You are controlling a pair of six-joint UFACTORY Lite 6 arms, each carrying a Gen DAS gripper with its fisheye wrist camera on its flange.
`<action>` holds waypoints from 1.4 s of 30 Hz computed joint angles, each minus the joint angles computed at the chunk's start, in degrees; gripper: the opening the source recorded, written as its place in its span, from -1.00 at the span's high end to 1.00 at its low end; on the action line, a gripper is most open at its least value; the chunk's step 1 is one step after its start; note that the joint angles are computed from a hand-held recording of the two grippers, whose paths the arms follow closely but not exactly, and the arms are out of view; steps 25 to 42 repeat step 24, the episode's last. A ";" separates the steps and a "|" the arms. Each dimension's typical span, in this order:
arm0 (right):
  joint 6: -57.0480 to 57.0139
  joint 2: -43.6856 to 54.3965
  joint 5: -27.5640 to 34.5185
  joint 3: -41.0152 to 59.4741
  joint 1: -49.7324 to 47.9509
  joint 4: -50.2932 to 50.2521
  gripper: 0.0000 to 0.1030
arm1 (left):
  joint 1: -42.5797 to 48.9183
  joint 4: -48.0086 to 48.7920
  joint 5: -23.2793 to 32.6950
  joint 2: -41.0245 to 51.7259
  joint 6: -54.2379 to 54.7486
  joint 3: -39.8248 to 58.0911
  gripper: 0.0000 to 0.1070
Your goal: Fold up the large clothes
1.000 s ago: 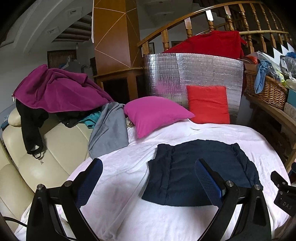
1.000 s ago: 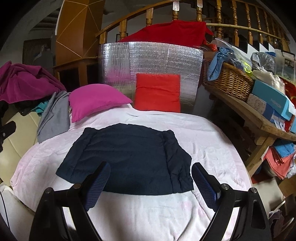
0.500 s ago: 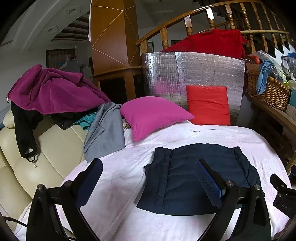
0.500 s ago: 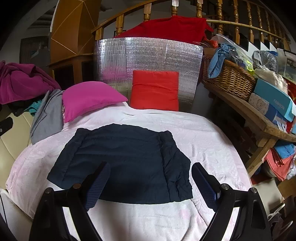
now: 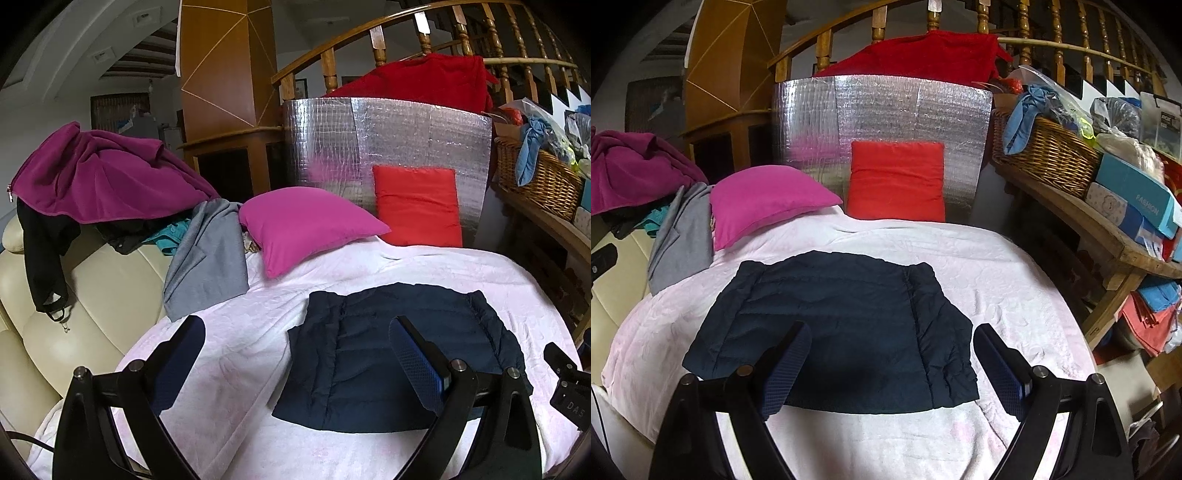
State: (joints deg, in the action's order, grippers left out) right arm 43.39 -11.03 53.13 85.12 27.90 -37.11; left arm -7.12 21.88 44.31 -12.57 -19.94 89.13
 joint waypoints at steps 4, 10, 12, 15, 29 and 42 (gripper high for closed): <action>0.45 1.66 -0.83 0.85 -0.11 -0.27 -0.78 | 0.97 -0.67 -0.89 1.41 0.60 0.38 -0.86; 0.81 4.03 -1.58 2.67 -0.34 -0.17 -0.78 | 1.70 -1.66 -1.88 2.63 1.53 0.77 -0.86; 1.32 4.15 -1.46 2.80 -0.12 -0.54 -0.78 | 1.76 -1.58 -2.07 2.79 1.57 0.92 -0.86; 1.93 4.06 -1.53 2.60 -0.29 -0.74 -0.78 | 1.81 -2.03 -2.41 2.93 2.10 1.01 -0.86; 1.50 3.12 -3.13 0.59 -2.64 0.05 -0.78 | 2.33 -2.54 -3.06 3.78 2.40 0.44 -0.86; 1.50 3.12 -3.13 0.59 -2.64 0.05 -0.78 | 2.33 -2.54 -3.06 3.78 2.40 0.44 -0.86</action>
